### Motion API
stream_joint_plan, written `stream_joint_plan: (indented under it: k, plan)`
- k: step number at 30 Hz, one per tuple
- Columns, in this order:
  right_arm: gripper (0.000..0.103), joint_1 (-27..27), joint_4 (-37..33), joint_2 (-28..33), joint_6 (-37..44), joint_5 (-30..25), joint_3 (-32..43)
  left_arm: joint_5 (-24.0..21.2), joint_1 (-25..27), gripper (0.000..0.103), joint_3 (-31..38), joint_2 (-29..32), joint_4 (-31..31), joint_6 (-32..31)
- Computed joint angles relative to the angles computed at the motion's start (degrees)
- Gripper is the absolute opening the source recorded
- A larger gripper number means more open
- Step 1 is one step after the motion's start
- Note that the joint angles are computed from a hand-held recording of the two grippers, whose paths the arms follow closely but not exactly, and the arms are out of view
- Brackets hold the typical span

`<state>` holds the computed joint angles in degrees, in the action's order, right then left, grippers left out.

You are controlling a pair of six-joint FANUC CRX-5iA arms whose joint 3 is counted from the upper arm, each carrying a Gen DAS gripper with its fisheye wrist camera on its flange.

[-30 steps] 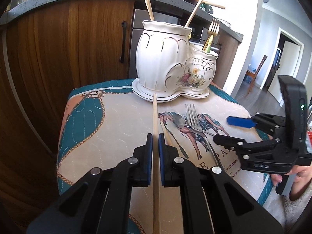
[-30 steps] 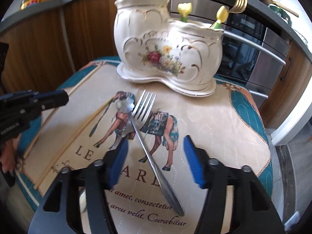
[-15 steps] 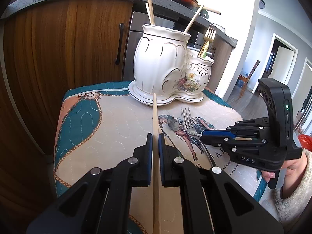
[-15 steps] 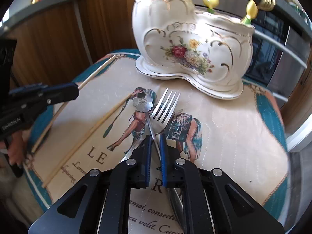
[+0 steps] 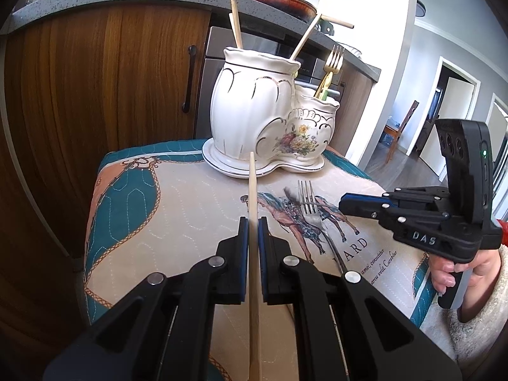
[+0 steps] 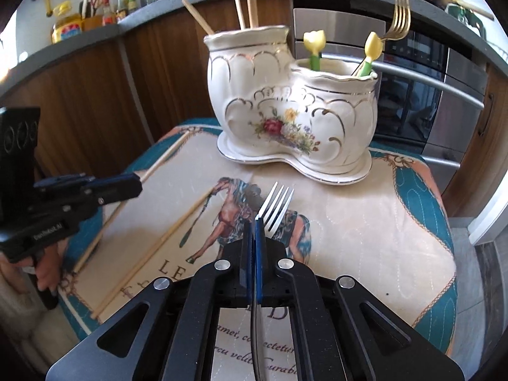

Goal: Organize utensils
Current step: 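Lift the chopstick and fork with both tools up over the holder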

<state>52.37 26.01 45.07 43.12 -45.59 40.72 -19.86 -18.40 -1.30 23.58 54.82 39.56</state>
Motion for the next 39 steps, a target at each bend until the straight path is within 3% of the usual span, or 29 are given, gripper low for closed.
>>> stream_joint_plan:
  k: [10,12,15,20,23,30,35,39]
  plan:
    - [0.001,0.3,-4.1,5.0,8.1,-11.6,9.6,-1.9,0.6,0.006,1.3,0.6,-2.8,2.3]
    - [0.001,0.3,-5.1,5.2,9.2,-12.1,10.4,-2.0,0.6,0.006,1.4,0.6,-3.0,2.6]
    - [0.011,0.4,-5.5,5.3,9.7,-11.9,10.7,-1.9,0.6,0.006,1.4,0.6,-2.8,2.3]
    - [0.011,0.6,-6.0,9.4,12.3,-17.4,17.8,-1.9,0.7,0.006,1.4,0.6,-3.3,2.7]
    - [0.011,-0.2,-8.7,9.8,12.9,-17.3,19.3,-1.9,0.7,0.006,1.4,0.6,-3.2,2.7]
    - [0.004,-1.9,-13.7,6.4,10.3,-10.0,13.5,-1.7,0.6,0.006,1.2,0.6,-2.6,2.2]
    - [0.004,-0.9,-7.0,0.9,3.3,-2.0,2.8,-0.6,0.2,0.006,0.2,0.1,0.0,0.1]
    - [0.004,-0.5,-2.5,-3.4,-1.6,4.7,-4.8,1.5,-1.1,0.006,-1.9,-0.9,7.8,-7.2]
